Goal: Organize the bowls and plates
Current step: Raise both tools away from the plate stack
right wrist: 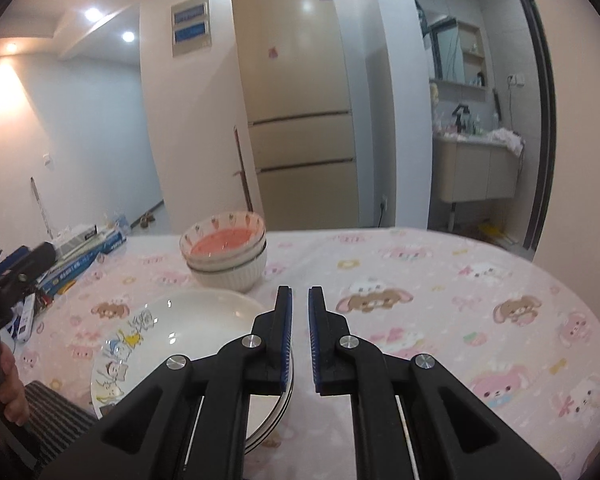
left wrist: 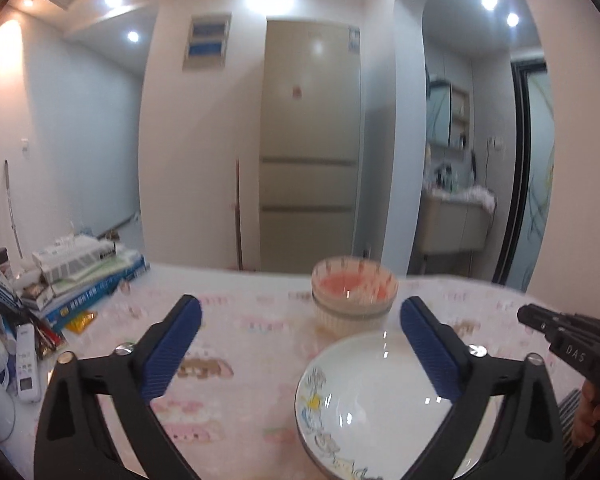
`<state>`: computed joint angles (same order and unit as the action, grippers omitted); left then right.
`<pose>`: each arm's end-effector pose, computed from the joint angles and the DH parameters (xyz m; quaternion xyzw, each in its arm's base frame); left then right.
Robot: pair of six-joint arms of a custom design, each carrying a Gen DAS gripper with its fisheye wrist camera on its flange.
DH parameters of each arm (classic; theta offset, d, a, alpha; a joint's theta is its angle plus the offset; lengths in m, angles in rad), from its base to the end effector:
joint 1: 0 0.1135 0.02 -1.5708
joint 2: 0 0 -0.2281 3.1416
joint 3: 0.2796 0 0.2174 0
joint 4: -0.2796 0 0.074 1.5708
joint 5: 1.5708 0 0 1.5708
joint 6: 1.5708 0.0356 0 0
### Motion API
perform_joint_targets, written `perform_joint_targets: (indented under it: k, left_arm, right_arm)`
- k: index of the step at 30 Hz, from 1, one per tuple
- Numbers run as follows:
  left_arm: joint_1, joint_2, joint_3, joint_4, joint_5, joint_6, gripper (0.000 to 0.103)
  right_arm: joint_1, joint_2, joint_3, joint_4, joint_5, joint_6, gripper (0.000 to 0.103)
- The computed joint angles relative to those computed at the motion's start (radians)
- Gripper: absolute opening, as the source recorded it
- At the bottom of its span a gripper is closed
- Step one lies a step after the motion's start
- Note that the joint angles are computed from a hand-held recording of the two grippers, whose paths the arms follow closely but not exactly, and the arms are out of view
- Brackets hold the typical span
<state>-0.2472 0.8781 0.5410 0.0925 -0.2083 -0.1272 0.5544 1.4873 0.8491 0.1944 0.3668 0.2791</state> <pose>0.1928 -0.0411 0.2502 -0.0169 0.7862 -0.0334 0.6168 0.2630 0.1478 0.2185 -0.0176 0.8367 0.0716 0.5426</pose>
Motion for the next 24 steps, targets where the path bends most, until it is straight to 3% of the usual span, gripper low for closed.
perform_joint_targets:
  k: [2, 3, 6, 8, 11, 13, 18, 24]
  left_arm:
    - [0.002, -0.053, -0.037, 0.051, -0.014, 0.009, 0.102]
    - [-0.001, -0.068, -0.049, 0.072, -0.028, 0.017, 0.102]
    - [-0.011, -0.091, -0.072, 0.117, -0.066, 0.031, 0.102]
    - [-0.019, -0.086, -0.073, 0.133, -0.092, 0.032, 0.102]
    - [-0.031, -0.090, -0.067, 0.127, -0.132, 0.029, 0.102]
    - [-0.029, -0.111, -0.074, 0.131, -0.130, 0.037, 0.102]
    - [-0.098, -0.182, -0.122, 0.168, -0.226, 0.102, 0.103]
    - [-0.078, -0.227, -0.113, 0.117, -0.173, 0.099, 0.103]
  right_arm:
    - [0.007, -0.031, -0.030, 0.041, 0.031, -0.010, 0.045]
    - [0.007, -0.045, -0.043, 0.057, 0.036, -0.012, 0.065]
    - [0.008, -0.107, -0.108, 0.142, 0.046, -0.005, 0.074]
    - [0.002, -0.135, -0.128, 0.160, 0.030, -0.001, 0.089]
    - [0.014, -0.174, -0.171, 0.230, 0.066, -0.020, 0.091]
    - [0.033, -0.190, -0.181, 0.248, 0.097, -0.052, 0.103]
    - [0.069, -0.204, -0.200, 0.298, 0.131, -0.094, 0.103]
    - [0.107, -0.208, -0.217, 0.341, 0.170, -0.139, 0.103]
